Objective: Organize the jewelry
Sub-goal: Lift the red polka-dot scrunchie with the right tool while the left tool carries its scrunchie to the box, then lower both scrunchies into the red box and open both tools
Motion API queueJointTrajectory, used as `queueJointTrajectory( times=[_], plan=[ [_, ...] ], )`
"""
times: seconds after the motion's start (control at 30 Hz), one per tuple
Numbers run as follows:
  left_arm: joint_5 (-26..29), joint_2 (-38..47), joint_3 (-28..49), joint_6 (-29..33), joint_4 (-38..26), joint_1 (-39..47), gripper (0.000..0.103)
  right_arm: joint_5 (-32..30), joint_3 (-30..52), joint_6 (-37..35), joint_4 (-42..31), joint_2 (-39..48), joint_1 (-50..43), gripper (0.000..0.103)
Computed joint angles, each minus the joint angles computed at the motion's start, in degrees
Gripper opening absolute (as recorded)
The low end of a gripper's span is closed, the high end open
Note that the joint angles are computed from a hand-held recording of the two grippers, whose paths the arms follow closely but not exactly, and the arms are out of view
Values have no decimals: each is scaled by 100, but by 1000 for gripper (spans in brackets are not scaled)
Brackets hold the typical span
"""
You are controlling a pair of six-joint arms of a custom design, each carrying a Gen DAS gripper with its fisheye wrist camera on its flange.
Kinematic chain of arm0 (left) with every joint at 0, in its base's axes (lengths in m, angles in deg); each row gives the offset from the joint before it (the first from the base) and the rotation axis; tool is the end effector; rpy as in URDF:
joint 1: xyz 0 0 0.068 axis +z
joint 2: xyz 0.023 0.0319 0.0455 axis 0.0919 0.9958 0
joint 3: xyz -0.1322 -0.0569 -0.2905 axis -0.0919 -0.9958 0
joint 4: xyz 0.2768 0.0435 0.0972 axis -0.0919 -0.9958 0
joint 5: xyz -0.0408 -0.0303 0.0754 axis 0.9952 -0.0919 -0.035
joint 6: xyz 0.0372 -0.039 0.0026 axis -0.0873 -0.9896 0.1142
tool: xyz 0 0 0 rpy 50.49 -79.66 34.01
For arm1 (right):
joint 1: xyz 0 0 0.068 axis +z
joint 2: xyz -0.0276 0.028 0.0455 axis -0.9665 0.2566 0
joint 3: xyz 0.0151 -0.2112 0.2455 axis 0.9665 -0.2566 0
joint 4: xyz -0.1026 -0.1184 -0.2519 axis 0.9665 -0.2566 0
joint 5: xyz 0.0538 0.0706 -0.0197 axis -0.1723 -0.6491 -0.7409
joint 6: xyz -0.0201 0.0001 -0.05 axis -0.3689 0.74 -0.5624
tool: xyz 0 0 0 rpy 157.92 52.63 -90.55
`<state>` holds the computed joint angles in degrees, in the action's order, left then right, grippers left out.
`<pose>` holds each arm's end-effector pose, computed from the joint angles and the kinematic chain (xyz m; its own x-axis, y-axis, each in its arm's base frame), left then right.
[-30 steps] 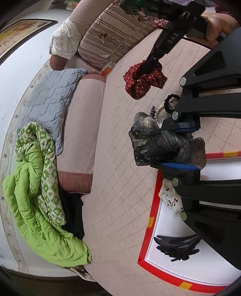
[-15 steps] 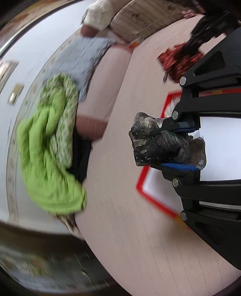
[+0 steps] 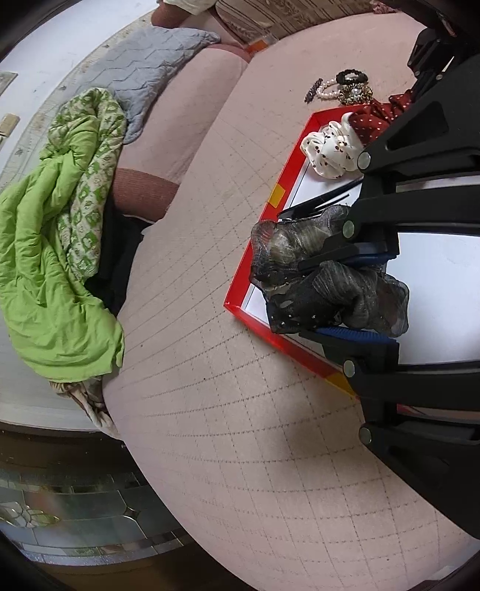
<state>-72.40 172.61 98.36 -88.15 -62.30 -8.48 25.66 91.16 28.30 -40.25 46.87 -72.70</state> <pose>0.3357 -0.0894 0.1011 -0.7520 0.1110 -0.6497 0.3029 0.9337 -0.1910 0.2230 0.0141 0.0814 -0.6315 0.2794 -0.7233 0.0534 0.9463 0.3189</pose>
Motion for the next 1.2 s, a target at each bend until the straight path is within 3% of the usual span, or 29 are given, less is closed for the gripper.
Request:
queueJointTrajectory(
  times=[0.27, 0.4, 0.57, 0.67, 0.73, 1.2],
  plan=[
    [-170, 34, 9, -74, 54, -92, 30, 123, 243, -117, -68, 371, -50, 8],
    [-212, 10, -30, -92, 136, -93, 41, 70, 244, -67, -127, 386, -65, 11],
    [-177, -79, -121, -79, 310, -119, 47, 42, 208, -110, -159, 352, -52, 11],
    [-185, -164, -188, -142, 463, -117, 51, 0, 106, -155, -98, 266, -66, 16],
    [-174, -218, -226, -220, 555, -119, 54, -19, 30, -207, -55, 186, -81, 27],
    [-401, -654, -623, -354, 1240, -500, 56, -288, -453, -313, 90, -720, -553, 27]
  ],
)
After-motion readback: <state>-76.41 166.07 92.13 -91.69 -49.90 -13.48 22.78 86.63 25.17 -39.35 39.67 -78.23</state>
